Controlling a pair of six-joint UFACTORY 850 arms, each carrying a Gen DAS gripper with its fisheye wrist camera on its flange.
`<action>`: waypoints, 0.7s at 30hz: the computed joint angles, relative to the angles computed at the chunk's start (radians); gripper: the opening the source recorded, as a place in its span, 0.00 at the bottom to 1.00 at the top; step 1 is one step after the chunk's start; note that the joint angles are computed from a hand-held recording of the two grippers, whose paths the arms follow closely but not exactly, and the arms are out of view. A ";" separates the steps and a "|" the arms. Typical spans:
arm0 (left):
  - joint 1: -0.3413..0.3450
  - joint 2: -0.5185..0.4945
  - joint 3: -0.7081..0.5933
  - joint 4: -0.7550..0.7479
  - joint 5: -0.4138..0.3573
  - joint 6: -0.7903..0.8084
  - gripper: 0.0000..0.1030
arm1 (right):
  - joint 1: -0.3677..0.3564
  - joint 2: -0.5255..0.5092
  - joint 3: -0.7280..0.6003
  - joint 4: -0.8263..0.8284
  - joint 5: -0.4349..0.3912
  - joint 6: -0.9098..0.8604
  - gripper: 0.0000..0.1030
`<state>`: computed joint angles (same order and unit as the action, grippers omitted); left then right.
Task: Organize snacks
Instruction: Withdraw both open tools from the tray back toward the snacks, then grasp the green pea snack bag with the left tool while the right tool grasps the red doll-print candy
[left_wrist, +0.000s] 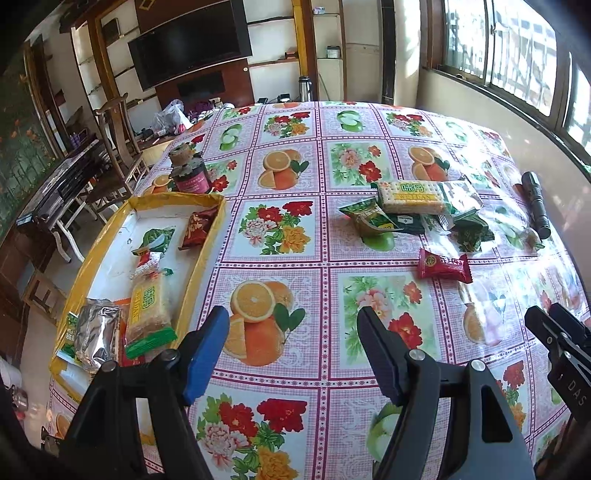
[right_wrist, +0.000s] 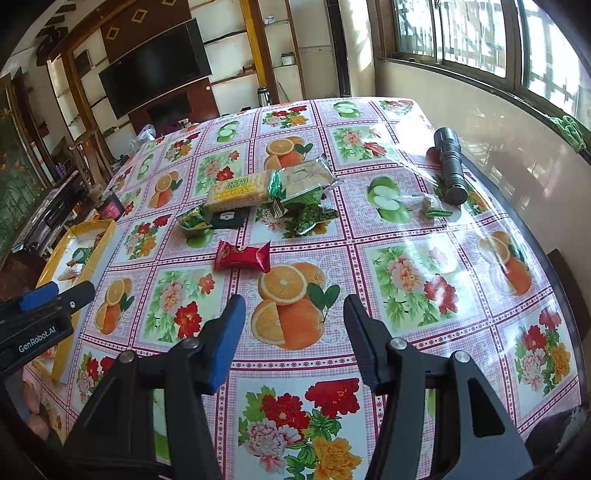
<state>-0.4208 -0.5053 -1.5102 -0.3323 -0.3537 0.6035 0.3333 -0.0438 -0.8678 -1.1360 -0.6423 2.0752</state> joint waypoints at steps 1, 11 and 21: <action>-0.004 -0.004 -0.006 0.005 -0.004 -0.004 0.70 | -0.004 0.003 0.006 -0.006 0.011 0.008 0.55; -0.029 -0.111 -0.155 0.018 -0.126 -0.050 0.70 | -0.083 -0.019 0.014 -0.095 0.217 -0.045 0.55; -0.072 -0.380 -0.574 0.070 -0.398 -0.227 0.70 | -0.188 -0.217 -0.210 0.269 0.301 -0.862 0.61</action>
